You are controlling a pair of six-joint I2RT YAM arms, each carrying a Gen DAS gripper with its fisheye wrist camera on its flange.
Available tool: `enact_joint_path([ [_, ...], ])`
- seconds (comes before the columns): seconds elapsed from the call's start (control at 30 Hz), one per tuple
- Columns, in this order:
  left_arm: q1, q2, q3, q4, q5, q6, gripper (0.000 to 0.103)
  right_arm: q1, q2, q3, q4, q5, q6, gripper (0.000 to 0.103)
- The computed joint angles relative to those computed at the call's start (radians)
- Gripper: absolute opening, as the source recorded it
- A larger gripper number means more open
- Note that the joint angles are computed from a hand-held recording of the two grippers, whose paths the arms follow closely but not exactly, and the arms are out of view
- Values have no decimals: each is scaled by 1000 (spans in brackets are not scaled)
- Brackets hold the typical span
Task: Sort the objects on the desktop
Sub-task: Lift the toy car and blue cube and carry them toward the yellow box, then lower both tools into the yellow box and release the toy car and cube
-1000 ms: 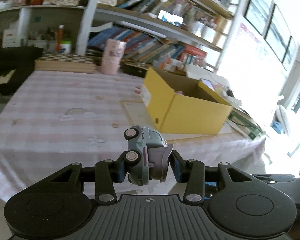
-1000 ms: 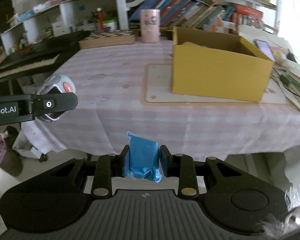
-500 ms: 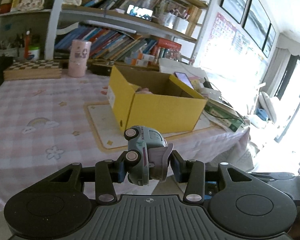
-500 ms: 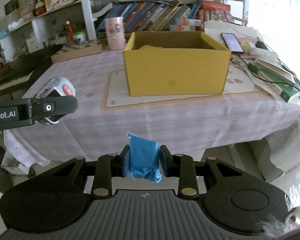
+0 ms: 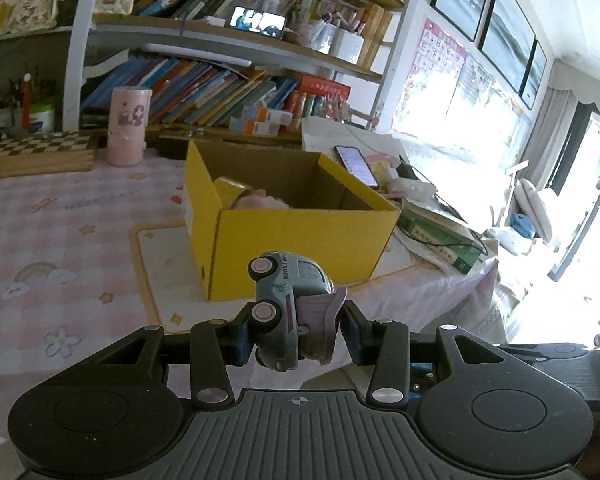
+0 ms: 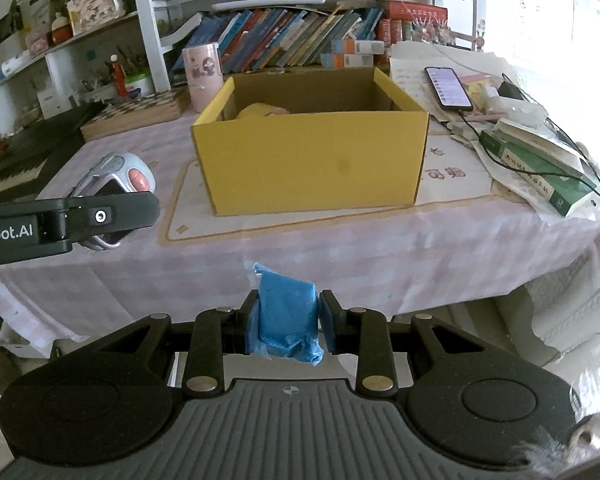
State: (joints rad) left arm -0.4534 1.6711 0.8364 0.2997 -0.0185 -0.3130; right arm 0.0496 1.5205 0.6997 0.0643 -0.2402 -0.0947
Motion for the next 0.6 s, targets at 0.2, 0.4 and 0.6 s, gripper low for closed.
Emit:
enact_joint_path([
  [0.2,-33,88,116,-14,-45,-5,44,-68,94,110,-28,-65,-49,28],
  [0.4,-47,179,247,-29,-91,-11,44,-116,191,260,-60,-140,-93,28],
  [0.6,-49,281,413,-56,-140,-11,44,-153,298,452,-76,-224,-123,28],
])
